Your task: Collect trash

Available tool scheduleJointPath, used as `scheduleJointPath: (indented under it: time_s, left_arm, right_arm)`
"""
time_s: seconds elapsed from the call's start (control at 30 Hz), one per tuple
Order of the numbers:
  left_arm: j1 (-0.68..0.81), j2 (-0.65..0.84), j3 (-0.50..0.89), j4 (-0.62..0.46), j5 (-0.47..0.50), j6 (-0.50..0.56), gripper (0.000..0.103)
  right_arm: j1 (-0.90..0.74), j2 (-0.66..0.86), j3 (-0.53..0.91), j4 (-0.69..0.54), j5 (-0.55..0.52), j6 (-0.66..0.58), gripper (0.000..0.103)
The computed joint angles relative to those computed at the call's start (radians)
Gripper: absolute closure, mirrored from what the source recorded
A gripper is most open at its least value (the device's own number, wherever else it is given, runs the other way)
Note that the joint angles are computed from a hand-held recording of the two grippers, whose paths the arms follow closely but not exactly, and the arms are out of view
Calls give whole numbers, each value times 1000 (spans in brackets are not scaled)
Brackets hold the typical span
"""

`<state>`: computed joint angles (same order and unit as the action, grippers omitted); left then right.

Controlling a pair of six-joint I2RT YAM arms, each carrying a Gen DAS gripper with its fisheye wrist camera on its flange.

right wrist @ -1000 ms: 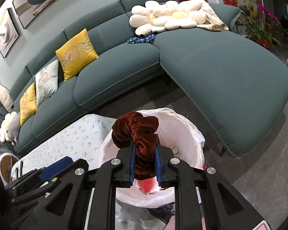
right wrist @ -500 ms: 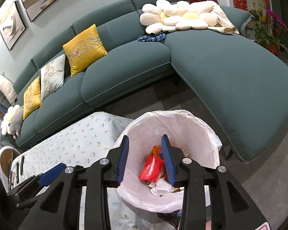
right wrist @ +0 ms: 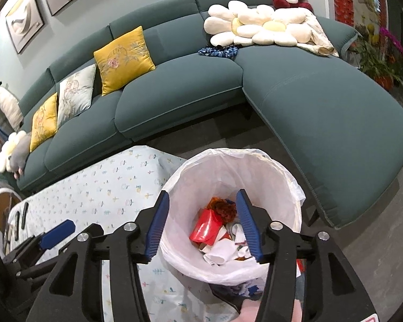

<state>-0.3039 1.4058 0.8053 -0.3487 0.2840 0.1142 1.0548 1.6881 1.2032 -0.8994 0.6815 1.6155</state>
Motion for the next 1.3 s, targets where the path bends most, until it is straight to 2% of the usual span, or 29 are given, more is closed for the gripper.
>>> scheduleJointPath:
  time_s: [0.13,0.27,0.5,0.67,0.77,0.9,0.97,1.03,1.3]
  left_arm:
    - [5,-27,-24,-2,-16,12,38]
    - [7,-73,-55,3,-39,11,29]
    - [20,-120,-89,-10,-51,13,26]
    - [21,-149,-121,-18,-65,19,25]
    - [20,-178,-144,-17,-79,21,19]
    - [28,-203,-164,-27,-83,19,18]
    - [28,-216,-175,-29,-90,21,18]
    - [33,-231,-189,-31,-98,24,17]
    - [61,-286,-235,-39,-120,35,15]
  right_arm:
    - [25,8,15,-32,2,39,40]
    - [48,15,25,-52,0,61,35]
    - [92,44,74,-154,9,117,24]
    - [117,53,88,-189,2,144,20]
    - [132,70,107,-221,0,159,19]
    - [151,86,126,-264,1,189,18]
    - [159,88,129,-275,4,197,15]
    - [168,102,146,-300,4,201,7]
    - [209,163,187,-350,-3,226,7]
